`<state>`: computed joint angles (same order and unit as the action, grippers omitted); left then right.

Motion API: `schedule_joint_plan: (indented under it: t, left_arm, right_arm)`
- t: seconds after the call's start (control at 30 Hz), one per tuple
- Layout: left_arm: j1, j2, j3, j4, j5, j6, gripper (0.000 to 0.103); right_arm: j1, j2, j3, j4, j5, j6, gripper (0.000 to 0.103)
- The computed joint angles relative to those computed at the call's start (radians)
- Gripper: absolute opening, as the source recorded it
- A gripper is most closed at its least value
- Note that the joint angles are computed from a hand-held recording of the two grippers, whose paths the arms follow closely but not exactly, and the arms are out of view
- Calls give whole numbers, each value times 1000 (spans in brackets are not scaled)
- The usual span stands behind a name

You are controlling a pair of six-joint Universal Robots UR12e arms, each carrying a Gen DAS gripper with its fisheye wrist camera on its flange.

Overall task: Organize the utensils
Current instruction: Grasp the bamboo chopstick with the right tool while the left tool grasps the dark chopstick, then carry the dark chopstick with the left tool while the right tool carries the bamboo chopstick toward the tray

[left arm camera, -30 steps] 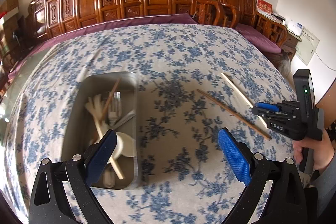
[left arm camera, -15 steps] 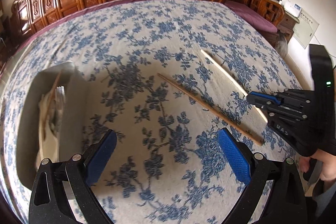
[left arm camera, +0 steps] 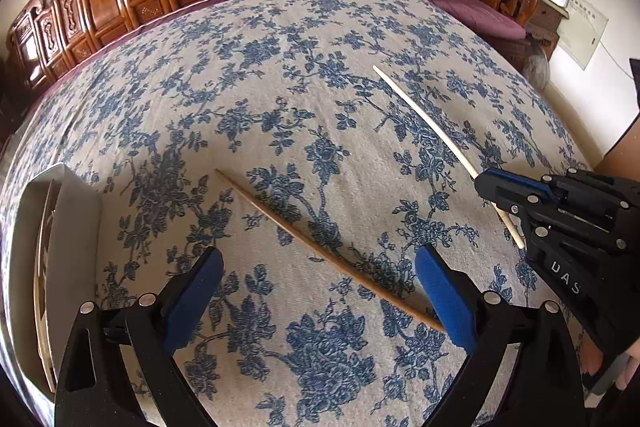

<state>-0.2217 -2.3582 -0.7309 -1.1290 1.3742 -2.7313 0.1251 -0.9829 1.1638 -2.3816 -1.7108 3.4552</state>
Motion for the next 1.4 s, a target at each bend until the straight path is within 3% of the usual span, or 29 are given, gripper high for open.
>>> schedule_joint_plan:
  t: [0.17, 0.33, 0.57, 0.77, 0.9, 1.13, 1.4]
  left_arm:
    - [-11, -14, 18, -36, 27, 14, 65]
    - [-9, 6, -25, 4, 38, 58, 53]
    - [19, 20, -39, -20, 33, 63, 19]
    - [43, 16, -22, -69, 16, 9, 19]
    - [46, 22, -36, -54, 9, 9, 21]
    - [50, 25, -41, -60, -19, 28, 4]
    - [70, 37, -44, -23, -56, 38, 4]
  right_arm:
    - [1, 1, -2, -8, 3, 5, 6]
    - [2, 1, -5, -14, 7, 0, 6]
    - [6, 6, -15, -17, 13, -5, 6]
    - [16, 19, -39, 0, 12, -31, 6]
    - [20, 24, -50, -2, 17, -43, 6]
    - [27, 33, -69, 8, 17, -63, 6]
    - [35, 43, -98, 13, 57, -68, 6]
